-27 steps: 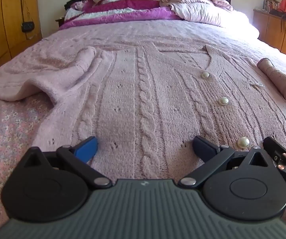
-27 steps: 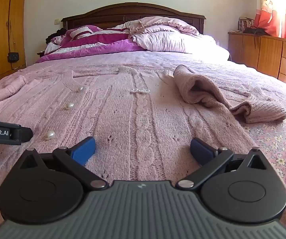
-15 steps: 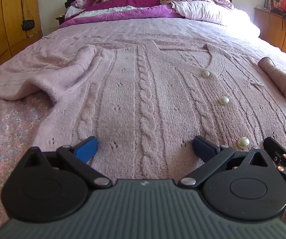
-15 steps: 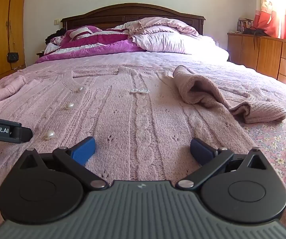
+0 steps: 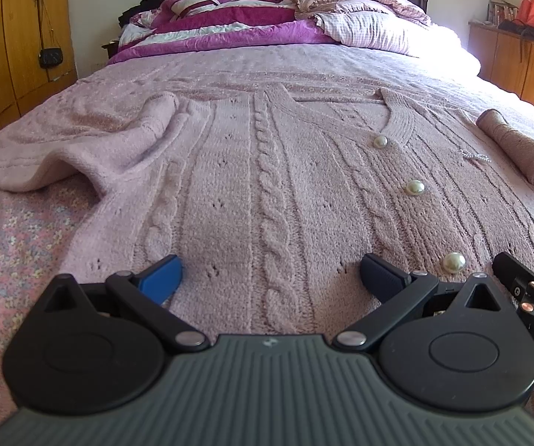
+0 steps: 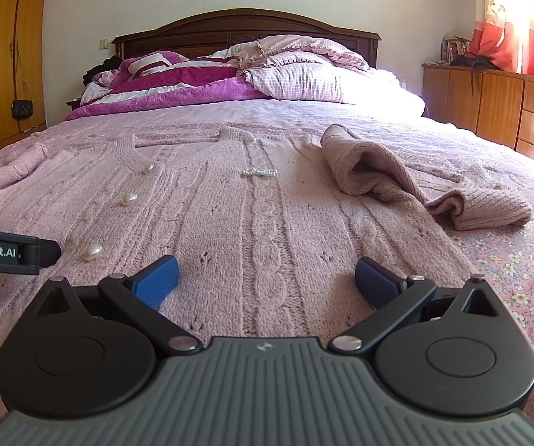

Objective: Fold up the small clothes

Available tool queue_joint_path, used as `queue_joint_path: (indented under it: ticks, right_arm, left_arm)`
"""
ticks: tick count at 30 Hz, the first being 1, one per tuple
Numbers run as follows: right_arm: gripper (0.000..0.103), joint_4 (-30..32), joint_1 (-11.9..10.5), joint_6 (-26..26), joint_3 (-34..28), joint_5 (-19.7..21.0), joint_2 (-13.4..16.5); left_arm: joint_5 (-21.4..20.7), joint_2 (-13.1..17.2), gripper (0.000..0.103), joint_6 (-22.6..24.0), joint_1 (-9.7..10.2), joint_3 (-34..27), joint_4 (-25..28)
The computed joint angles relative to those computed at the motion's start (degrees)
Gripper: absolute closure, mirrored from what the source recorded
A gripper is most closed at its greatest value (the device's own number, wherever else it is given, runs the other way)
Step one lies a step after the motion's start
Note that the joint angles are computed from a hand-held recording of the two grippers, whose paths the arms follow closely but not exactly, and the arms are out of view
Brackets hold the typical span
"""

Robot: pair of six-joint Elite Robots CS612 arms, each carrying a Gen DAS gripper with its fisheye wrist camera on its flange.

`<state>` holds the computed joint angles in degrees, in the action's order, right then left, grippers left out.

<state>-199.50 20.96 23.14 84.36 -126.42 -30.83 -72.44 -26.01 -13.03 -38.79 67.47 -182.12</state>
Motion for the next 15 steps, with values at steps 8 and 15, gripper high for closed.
queue_joint_path:
  ticks: [8, 15]
  right_arm:
    - [0.000, -0.15, 0.11, 0.04, 0.49, -0.07, -0.28]
    - [0.000, 0.48, -0.01, 0.63, 0.00, -0.01, -0.03]
  left_arm:
    - [0.61, 0.20, 0.000, 0.14, -0.15, -0.35, 0.23]
    - [1.15, 0.56, 0.000, 1.02, -0.28, -0.31, -1.10]
